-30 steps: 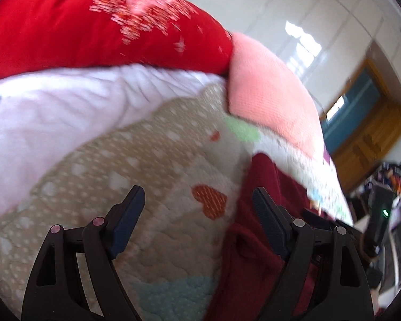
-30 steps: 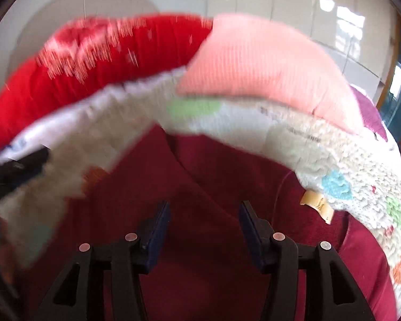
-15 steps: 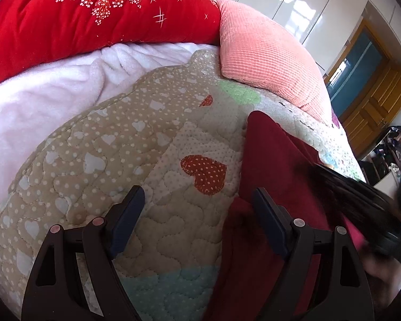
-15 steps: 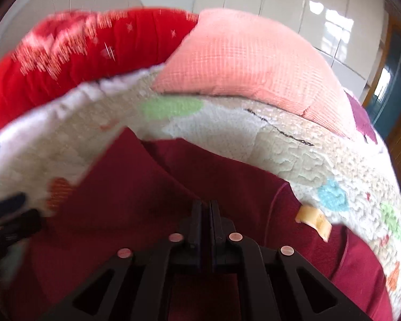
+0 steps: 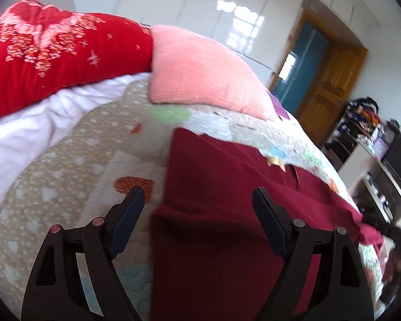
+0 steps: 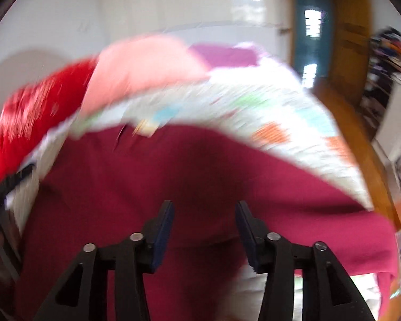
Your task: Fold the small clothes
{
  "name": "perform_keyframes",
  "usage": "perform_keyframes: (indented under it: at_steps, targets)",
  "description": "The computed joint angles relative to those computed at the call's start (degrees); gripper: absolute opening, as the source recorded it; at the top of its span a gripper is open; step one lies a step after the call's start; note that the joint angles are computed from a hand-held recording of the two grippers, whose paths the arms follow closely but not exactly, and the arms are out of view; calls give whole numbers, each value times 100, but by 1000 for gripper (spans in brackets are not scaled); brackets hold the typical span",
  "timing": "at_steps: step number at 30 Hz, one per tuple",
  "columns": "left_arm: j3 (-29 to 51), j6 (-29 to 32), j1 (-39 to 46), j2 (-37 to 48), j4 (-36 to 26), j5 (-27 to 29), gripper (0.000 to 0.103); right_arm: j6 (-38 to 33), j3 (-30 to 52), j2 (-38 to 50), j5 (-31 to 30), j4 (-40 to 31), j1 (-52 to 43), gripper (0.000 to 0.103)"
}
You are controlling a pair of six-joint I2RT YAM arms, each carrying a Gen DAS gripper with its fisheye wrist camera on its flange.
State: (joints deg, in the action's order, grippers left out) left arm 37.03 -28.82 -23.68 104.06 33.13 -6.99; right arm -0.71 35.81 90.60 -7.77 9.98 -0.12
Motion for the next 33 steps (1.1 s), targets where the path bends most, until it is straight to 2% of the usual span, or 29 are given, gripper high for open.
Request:
perform_keyframes:
  at_steps: [1,2,4,5,6,7,8,11,14,15,17,18,20,23,26,28,30,31,32,33]
  targets:
    - [88,9,-1,73,-93,47,83,11,150,77,196,-113,-88,58]
    - [152,7,15,117,-163,98,83,-25,418,335,487,-302,-95,59]
    - [262,-62,61,199,-295,127,83,-105,908,939,639,-540,-84,55]
    - [268,-86,88,213,-303,157,83,-171,1131,1204,411,-673,-128,30]
    - [287,-122,126,238,-315,206,83,-229,1296,1383,158,-776,-150,16]
    - [270,-165,113,251,-299,192,83,-228,1307,1357,97,-737,-107,6]
    - [267,-200,103,261,-309,172,83,-242,1216,1212,230,-583,-25,5]
    - [340,-168,76,335,-358,183,83,-324,909,742,445,-68,43,5]
    - [456,-42,-10,371,-507,172,83,-385,1011,1041,790,358,56,5]
    - [481,-33,-28,347,-584,135,83,-423,1221,1269,813,183,44,5]
    - [459,-74,-81,168,-766,10,83,-432,1634,1539,700,-634,-36,6]
    - [387,-125,-90,25,-759,63,83,-394,1509,1407,548,-678,-95,7]
    - [292,-229,-130,-208,-711,209,83,-384,890,817,458,-235,-159,10]
    - [790,-245,-346,-34,-1373,-130,83,-434,332,374,170,139,-91,11]
    - [1734,-252,-448,702,-2472,-164,83,-431,814,1202,248,-306,155,11]
    - [2133,-60,-647,946,-2973,-604,83,-300,690,1219,144,-68,103,11]
    - [2290,39,-754,948,-3276,-785,83,-247,625,837,-340,-455,-156,15]
    - [2307,-29,-794,866,-3425,-810,83,-240,508,536,-660,-598,-380,24]
    - [2218,-115,-812,763,-3373,-766,83,-255,338,207,-850,-660,-615,37]
    - [2020,-235,-820,583,-3172,-626,83,-274,155,-128,-939,-724,-846,44]
